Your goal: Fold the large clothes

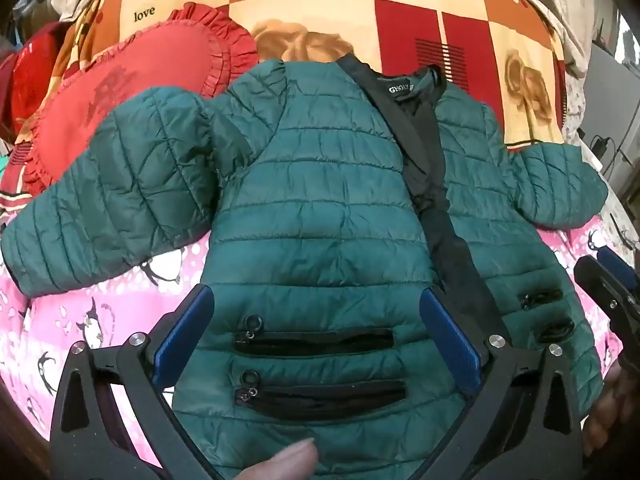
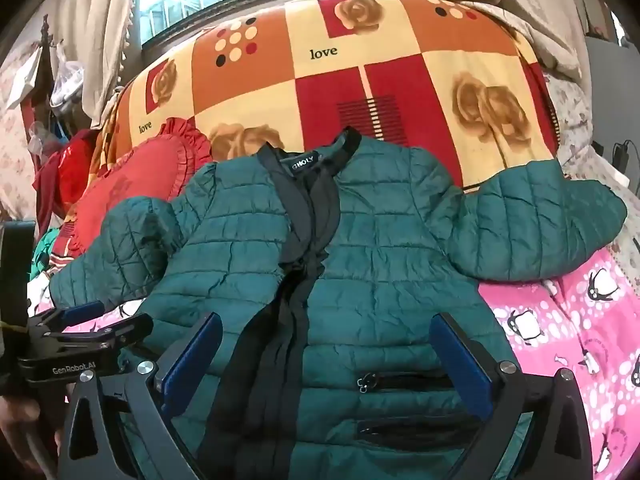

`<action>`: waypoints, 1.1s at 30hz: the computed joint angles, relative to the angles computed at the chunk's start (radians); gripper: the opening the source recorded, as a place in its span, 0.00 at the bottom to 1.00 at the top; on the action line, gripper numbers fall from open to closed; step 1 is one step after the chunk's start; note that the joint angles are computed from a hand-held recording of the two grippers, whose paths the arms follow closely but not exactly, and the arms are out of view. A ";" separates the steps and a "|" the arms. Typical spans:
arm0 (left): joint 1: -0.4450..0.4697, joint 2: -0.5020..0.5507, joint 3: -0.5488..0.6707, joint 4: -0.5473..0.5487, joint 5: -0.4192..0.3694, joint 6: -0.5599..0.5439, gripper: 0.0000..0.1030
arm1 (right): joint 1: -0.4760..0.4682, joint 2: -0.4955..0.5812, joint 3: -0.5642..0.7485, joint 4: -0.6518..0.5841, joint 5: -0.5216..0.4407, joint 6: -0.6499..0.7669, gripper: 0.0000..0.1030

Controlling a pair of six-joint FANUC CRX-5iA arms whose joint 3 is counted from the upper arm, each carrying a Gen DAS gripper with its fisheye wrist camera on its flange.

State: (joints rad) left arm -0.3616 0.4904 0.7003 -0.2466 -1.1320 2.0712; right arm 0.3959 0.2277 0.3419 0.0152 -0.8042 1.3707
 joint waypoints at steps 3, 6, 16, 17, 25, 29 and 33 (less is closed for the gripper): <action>-0.013 -0.003 0.000 -0.036 0.006 0.011 1.00 | 0.004 0.002 -0.003 0.010 -0.004 -0.024 1.00; -0.014 -0.010 -0.010 -0.041 0.010 0.028 1.00 | -0.003 -0.008 -0.006 -0.008 0.005 -0.014 1.00; -0.017 0.004 0.023 -0.063 -0.033 0.038 1.00 | -0.011 -0.011 -0.011 0.022 -0.007 -0.029 1.00; -0.018 0.005 0.024 -0.067 -0.035 0.039 1.00 | -0.012 -0.010 -0.010 0.025 -0.008 -0.031 1.00; -0.027 0.005 0.029 -0.092 -0.040 0.043 1.00 | -0.005 -0.016 -0.033 0.047 0.016 -0.057 1.00; -0.032 0.005 0.034 -0.108 -0.045 0.052 1.00 | 0.003 -0.012 -0.045 0.080 0.026 -0.079 1.00; -0.031 0.002 0.031 -0.104 -0.041 0.052 1.00 | 0.005 -0.012 -0.059 0.106 0.028 -0.100 1.00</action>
